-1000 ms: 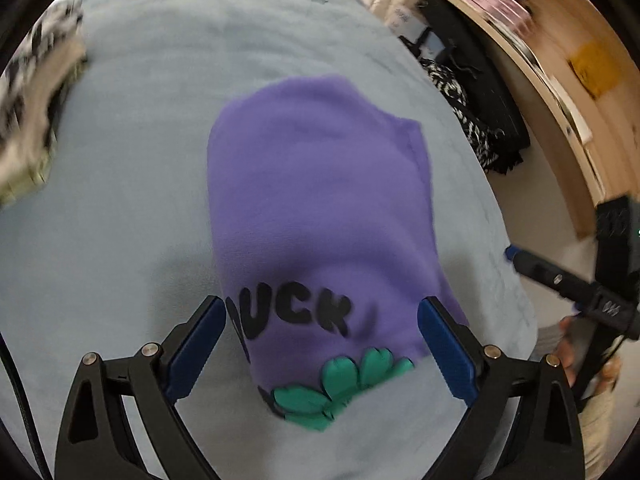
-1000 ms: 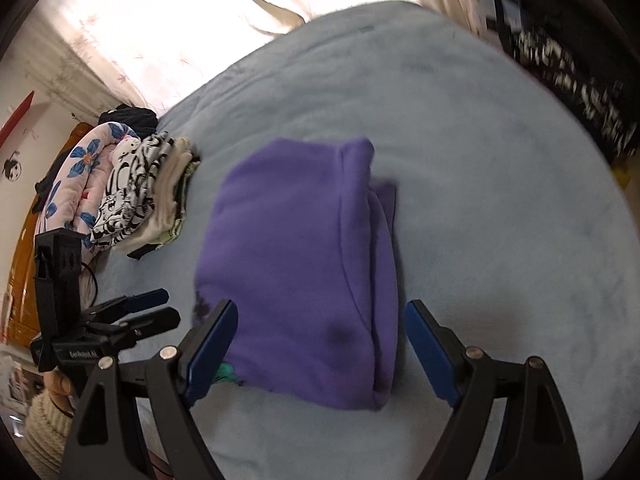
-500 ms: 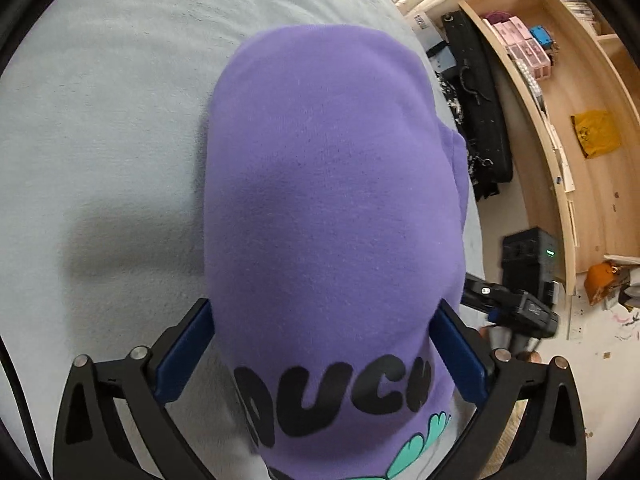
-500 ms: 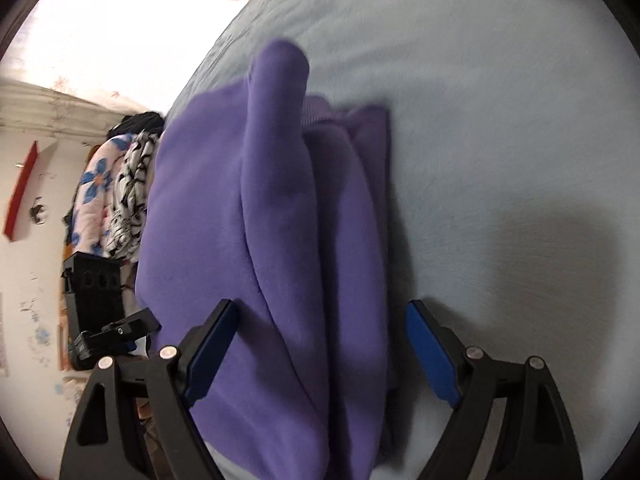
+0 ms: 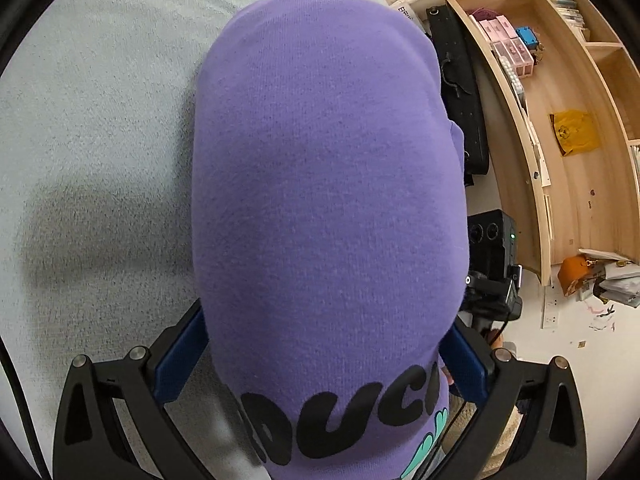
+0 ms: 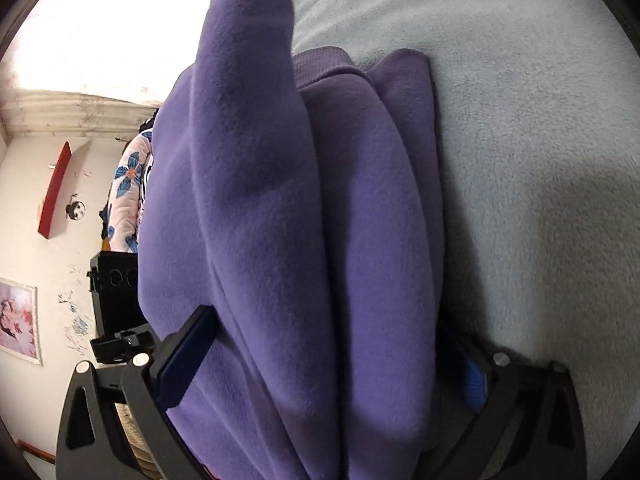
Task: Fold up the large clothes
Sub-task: 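Grasp the folded hoodie with both tools and lift it, then carry the hoodie with both tools and lower it onto the clothes stack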
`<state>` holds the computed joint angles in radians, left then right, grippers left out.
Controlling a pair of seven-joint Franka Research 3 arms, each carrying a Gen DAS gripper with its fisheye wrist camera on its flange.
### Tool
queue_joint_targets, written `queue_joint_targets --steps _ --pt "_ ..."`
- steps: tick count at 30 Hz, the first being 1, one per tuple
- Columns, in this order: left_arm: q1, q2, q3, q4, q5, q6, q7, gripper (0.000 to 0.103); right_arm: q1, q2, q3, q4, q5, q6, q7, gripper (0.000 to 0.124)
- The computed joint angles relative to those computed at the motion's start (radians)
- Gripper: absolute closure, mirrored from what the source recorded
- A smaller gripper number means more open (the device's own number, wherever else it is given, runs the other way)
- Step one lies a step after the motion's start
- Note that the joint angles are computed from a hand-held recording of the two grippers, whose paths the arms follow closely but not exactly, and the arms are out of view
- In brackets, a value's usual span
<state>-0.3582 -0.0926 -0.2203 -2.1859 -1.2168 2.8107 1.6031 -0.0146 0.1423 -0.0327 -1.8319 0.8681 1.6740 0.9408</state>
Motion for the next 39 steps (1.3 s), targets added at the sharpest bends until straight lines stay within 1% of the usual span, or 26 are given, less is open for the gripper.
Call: queue_joint_targets --steps 1,2,3,4,5,6,9,11,13,14,16,19,22,23,26,28,29,31,33,35,36,38,39 --pt "-0.001 -0.004 -0.004 -0.005 0.011 0.009 -0.011 0.0 0.003 -0.022 0.001 -0.02 -0.003 0.017 -0.006 0.027" --pt "-0.002 -0.019 -0.005 -0.022 0.024 0.015 -0.022 0.0 0.002 -0.039 0.001 -0.033 0.011 0.009 -0.016 0.039" --pt "-0.003 -0.035 -0.016 -0.037 0.086 0.035 -0.072 0.0 0.004 -0.054 0.0 -0.046 0.02 0.016 -0.026 0.046" --pt "-0.006 -0.039 -0.018 -0.038 0.138 0.045 -0.111 0.0 0.007 -0.079 -0.002 -0.066 0.025 0.03 -0.046 0.05" --pt "-0.008 -0.041 -0.023 -0.039 0.208 0.054 -0.156 0.001 0.01 -0.095 -0.004 -0.079 0.029 0.038 -0.054 0.057" --pt "-0.013 -0.046 -0.019 -0.04 0.244 0.058 -0.179 0.003 0.013 -0.109 -0.007 -0.089 0.032 0.048 -0.057 0.061" --pt "-0.033 -0.078 -0.007 -0.056 0.331 0.083 -0.248 0.005 0.021 -0.165 -0.018 -0.131 0.041 0.065 -0.051 0.069" --pt "-0.039 -0.124 -0.002 -0.089 0.39 0.102 -0.313 0.005 0.03 -0.223 -0.022 -0.175 0.038 0.073 -0.048 0.071" --pt "-0.056 -0.183 0.021 -0.131 0.401 0.105 -0.34 0.006 0.041 -0.283 -0.029 -0.221 0.042 0.08 -0.045 0.074" --pt "-0.07 -0.217 0.036 -0.152 0.4 0.097 -0.347 0.007 0.049 -0.327 -0.029 -0.253 0.046 0.092 -0.039 0.074" --pt "-0.074 -0.273 0.044 -0.182 0.445 0.075 -0.396 0.007 0.067 -0.397 -0.034 -0.298 0.048 0.108 -0.023 0.074" --pt "-0.071 -0.395 0.041 -0.256 0.519 0.045 -0.488 0.007 0.1 -0.482 -0.035 -0.35 0.056 0.121 0.009 0.074" --pt "-0.042 -0.533 0.022 -0.317 0.609 -0.014 -0.602 0.007 0.142 -0.558 -0.028 -0.383 0.069 0.12 0.047 0.074" --pt "-0.027 -0.59 0.017 -0.337 0.64 -0.046 -0.639 0.007 0.161 -0.584 -0.021 -0.388 0.077 0.12 0.061 0.074" --pt "0.0 -0.749 0.03 -0.384 0.721 -0.143 -0.716 0.007 0.217 -0.623 0.0 -0.381 0.108 0.14 0.1 0.074" --pt "0.024 -0.851 0.058 -0.392 0.782 -0.232 -0.752 0.007 0.261 -0.635 0.023 -0.365 0.132 0.171 0.128 0.074" --pt "0.033 -0.895 0.082 -0.389 0.812 -0.279 -0.762 0.007 0.286 -0.632 0.037 -0.347 0.148 0.191 0.14 0.074" --pt "0.044 -0.971 0.136 -0.386 0.867 -0.357 -0.768 0.007 0.337 -0.602 0.064 -0.291 0.179 0.233 0.168 0.074" --pt "0.064 -1.051 0.217 -0.375 0.934 -0.46 -0.743 0.007 0.377 -0.561 0.074 -0.235 0.195 0.264 0.18 0.074" --pt "0.079 -1.066 0.288 -0.336 0.986 -0.506 -0.702 0.007 0.419 -0.488 0.104 -0.147 0.215 0.322 0.198 0.074" --pt "0.088 -1.063 0.312 -0.32 0.999 -0.515 -0.683 0.007 0.436 -0.454 0.116 -0.106 0.219 0.351 0.206 0.074" --pt "0.111 -1.044 0.391 -0.269 1.027 -0.535 -0.613 0.006 0.472 -0.347 0.15 0.02 0.223 0.425 0.226 0.074" --pt "0.124 -1.035 0.437 -0.246 1.038 -0.543 -0.567 0.006 0.482 -0.308 0.155 0.063 0.224 0.442 0.228 0.074"
